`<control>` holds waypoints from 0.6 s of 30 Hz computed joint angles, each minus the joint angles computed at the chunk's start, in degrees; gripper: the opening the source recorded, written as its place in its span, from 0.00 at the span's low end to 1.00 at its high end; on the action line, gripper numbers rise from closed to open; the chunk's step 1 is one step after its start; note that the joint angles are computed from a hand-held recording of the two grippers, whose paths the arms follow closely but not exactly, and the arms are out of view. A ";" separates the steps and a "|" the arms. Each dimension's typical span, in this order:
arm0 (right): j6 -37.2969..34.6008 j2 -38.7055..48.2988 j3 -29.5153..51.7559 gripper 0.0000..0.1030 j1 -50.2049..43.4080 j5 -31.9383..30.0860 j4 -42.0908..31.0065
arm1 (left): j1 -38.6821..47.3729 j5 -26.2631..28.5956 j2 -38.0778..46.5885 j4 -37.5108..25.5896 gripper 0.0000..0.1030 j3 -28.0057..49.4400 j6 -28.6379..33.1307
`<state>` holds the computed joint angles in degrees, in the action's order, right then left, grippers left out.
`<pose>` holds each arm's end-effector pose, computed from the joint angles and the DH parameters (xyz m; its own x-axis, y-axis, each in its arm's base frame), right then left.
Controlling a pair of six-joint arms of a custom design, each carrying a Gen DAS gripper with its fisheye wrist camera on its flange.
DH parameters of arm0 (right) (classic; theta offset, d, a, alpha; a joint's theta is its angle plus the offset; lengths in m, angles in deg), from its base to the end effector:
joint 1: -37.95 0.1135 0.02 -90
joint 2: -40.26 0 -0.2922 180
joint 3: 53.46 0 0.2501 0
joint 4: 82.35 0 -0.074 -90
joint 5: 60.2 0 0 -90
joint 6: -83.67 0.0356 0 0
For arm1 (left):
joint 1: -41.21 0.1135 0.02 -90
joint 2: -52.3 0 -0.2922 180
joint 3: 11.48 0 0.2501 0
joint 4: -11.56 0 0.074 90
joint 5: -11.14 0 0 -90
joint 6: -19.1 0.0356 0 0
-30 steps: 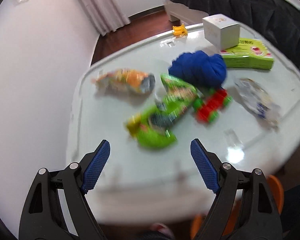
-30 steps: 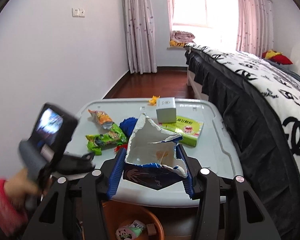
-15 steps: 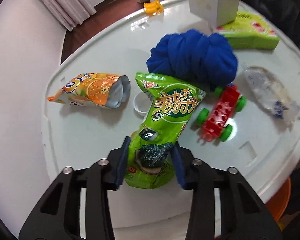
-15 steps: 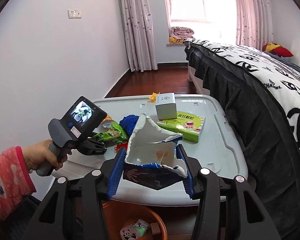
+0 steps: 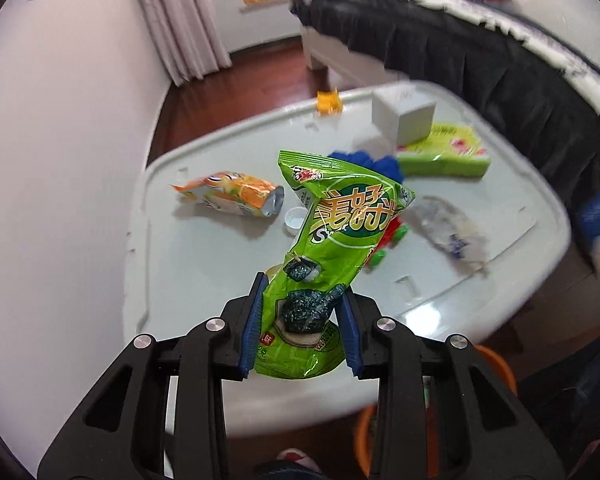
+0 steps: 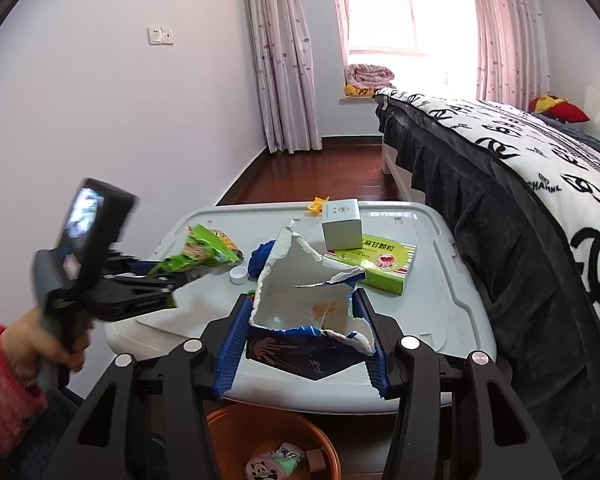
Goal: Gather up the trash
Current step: 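Grasp the green snack bag with the left tool, then drop the green bag into the orange bin with the left tool while the right tool drops the torn bag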
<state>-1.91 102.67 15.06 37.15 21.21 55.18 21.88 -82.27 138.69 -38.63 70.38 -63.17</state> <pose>0.2213 0.0022 0.3344 -0.5992 0.0846 -0.7961 -0.0605 0.9868 0.1504 0.2972 -0.1020 0.2959 -0.7232 0.3960 -0.5658 0.3989 0.9083 0.1258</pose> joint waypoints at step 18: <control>1.08 -9.20 -2.94 0.50 3.54 0.95 -13.45 | -14.96 -7.99 -24.79 -5.90 0.33 -15.68 -20.94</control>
<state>-0.82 93.47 12.12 40.69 22.15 41.73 6.92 -90.26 113.90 -44.53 54.70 -84.12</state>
